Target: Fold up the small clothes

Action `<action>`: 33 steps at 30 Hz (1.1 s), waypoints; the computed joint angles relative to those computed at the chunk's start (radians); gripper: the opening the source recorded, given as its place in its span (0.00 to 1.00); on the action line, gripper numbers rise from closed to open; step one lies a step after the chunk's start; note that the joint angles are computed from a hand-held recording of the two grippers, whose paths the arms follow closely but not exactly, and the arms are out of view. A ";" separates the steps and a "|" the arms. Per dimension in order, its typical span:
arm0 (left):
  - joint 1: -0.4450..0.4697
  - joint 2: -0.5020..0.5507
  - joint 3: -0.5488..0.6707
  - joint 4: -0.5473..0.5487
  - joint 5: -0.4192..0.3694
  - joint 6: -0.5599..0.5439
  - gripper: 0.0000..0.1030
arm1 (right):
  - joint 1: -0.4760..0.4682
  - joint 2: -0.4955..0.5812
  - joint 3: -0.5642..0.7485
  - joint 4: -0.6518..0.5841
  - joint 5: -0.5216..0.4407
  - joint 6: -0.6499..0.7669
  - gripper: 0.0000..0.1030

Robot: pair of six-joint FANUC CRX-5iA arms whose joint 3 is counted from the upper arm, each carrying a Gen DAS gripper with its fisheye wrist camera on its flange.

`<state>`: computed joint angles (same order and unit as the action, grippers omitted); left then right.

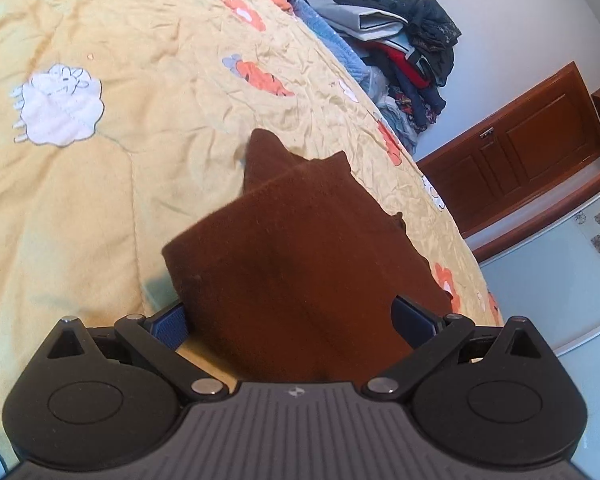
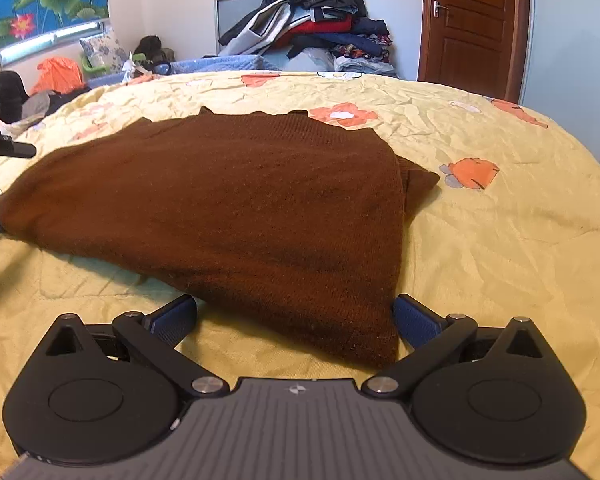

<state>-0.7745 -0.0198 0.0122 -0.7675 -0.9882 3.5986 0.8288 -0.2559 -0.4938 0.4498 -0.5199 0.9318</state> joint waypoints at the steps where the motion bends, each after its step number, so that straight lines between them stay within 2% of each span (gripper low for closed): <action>1: 0.000 -0.004 -0.003 0.001 -0.001 0.008 1.00 | -0.006 0.000 0.011 -0.030 -0.001 0.017 1.00; 4: -0.008 -0.002 -0.003 -0.014 -0.015 0.045 1.00 | -0.024 0.007 0.069 -0.122 -0.030 0.050 1.00; 6: -0.013 0.008 0.009 -0.024 -0.031 0.072 1.00 | -0.029 -0.002 0.076 -0.128 0.013 0.032 1.00; 9: -0.011 0.016 0.018 -0.031 -0.035 0.112 1.00 | -0.025 0.022 0.110 -0.154 0.046 0.085 1.00; 11: -0.009 0.012 0.011 -0.036 -0.024 0.129 1.00 | -0.012 0.060 0.145 -0.159 0.008 0.137 1.00; 13: -0.009 0.006 0.000 -0.051 -0.012 0.149 1.00 | -0.003 0.118 0.189 -0.190 -0.073 0.218 1.00; 14: -0.009 0.003 -0.005 -0.056 -0.007 0.156 1.00 | 0.007 0.114 0.155 -0.131 -0.048 0.226 1.00; 15: -0.011 0.001 -0.008 -0.062 -0.006 0.160 1.00 | 0.011 0.105 0.139 -0.124 -0.028 0.251 1.00; 16: -0.014 0.005 -0.005 -0.068 -0.012 0.161 0.98 | 0.010 0.111 0.164 -0.152 -0.057 0.263 1.00; 18: -0.019 0.025 0.019 -0.073 -0.044 0.134 0.89 | -0.013 0.130 0.252 -0.264 -0.129 0.307 1.00; 20: -0.007 0.051 0.050 -0.044 -0.086 0.073 0.52 | -0.045 0.135 0.311 -0.357 -0.138 0.313 1.00; 21: -0.001 0.060 0.060 -0.035 -0.099 0.050 0.48 | -0.056 0.137 0.330 -0.391 -0.134 0.312 1.00; 23: 0.001 0.057 0.053 -0.043 -0.091 0.057 0.47 | -0.080 0.155 0.390 -0.461 -0.146 0.345 1.00; 24: 0.003 0.057 0.054 -0.038 -0.095 0.058 0.42 | -0.090 0.162 0.415 -0.495 -0.157 0.373 1.00; 25: 0.014 0.060 0.056 -0.016 -0.099 0.043 0.26 | -0.100 0.177 0.449 -0.534 -0.174 0.409 1.00; 27: 0.019 0.076 0.076 0.003 -0.119 -0.019 0.20 | -0.126 0.210 0.515 -0.628 -0.212 0.481 1.00; 30: -0.033 0.173 0.221 -0.046 -0.269 -0.283 0.16 | -0.191 0.292 0.669 -0.845 -0.320 0.562 1.00; 33: -0.126 0.310 0.397 -0.179 -0.414 -0.630 0.16 | -0.298 0.448 0.898 -1.134 -0.531 0.615 1.00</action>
<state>-0.9008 0.2906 0.4093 -0.9460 -1.4018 2.9690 0.5306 0.1924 0.4042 -0.6840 -1.0512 1.5465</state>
